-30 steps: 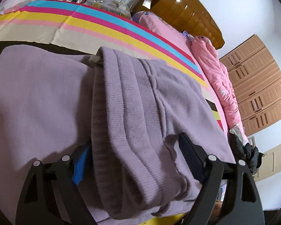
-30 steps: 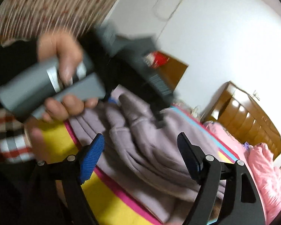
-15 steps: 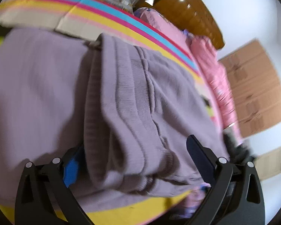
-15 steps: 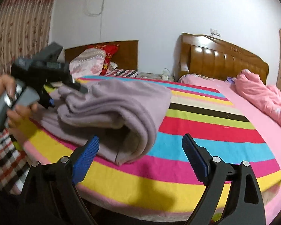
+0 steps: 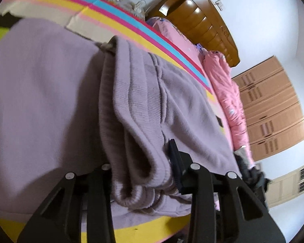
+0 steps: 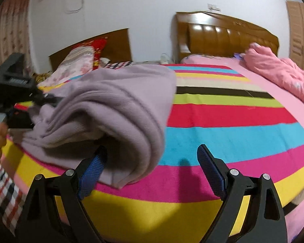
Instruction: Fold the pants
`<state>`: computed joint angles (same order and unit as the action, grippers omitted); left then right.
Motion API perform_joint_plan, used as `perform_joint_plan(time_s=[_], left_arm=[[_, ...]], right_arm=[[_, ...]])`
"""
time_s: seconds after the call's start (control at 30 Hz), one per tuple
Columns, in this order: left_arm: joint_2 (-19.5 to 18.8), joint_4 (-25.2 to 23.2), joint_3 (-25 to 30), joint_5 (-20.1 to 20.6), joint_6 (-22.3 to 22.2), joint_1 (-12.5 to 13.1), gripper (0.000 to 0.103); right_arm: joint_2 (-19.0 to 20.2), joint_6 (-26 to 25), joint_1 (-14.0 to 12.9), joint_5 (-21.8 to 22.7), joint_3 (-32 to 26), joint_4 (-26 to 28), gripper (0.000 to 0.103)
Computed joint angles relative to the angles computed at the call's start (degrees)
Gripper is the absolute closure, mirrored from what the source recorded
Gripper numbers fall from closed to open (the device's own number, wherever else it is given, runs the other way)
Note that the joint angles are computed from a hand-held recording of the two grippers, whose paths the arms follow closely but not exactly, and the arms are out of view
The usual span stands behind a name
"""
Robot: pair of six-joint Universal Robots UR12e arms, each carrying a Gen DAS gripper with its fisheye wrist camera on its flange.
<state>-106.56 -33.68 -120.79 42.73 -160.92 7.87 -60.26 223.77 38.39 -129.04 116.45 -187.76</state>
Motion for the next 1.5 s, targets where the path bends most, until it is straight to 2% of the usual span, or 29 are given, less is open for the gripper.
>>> perform_joint_plan(time_s=[0.1,0.4,0.6,1.0,1.13,1.27,1.37,1.43,1.5], left_arm=[[0.4,3.5,-0.5,2.1,-0.8,-0.8,0.067],[0.7,11.1,-1.6,5.4,-3.0,-2.4,0.067],[1.1,13.3,-2.7,5.2,-2.7,-1.9,0.071],[2.2,17.2,-3.9,6.3,-2.8,-2.5,0.074],[2.6,18.7,-4.4,5.3,-3.5,-2.3,0.076],[4.2,21.3,-5.4,-1.0,-4.2,0.0,0.079],[5.8,26.4,-5.9,-4.5,-6.4,3.3,0.079],[6.0,29.6,-5.6,-4.5,-9.3,6.0,0.079],[5.2,28.1,-4.8,-3.5,-10.9,8.0,0.079]], right_arm=[[0.3,1.6,-0.5,0.7,0.0,0.6,0.016],[0.9,0.7,0.1,-2.7,-1.6,4.7,0.016],[1.8,-0.9,0.8,-5.9,-2.7,6.2,0.015],[1.9,-0.5,0.9,-6.9,-2.8,6.8,0.012],[1.9,-0.6,0.9,-7.0,-2.8,6.9,0.012],[1.8,-1.3,1.1,-7.8,-3.2,8.3,0.012],[1.7,-1.7,1.1,-7.5,-3.4,8.9,0.012],[1.9,-3.0,1.1,-7.0,-3.4,7.8,0.012],[2.6,-7.1,1.2,-5.5,-3.9,5.1,0.012]])
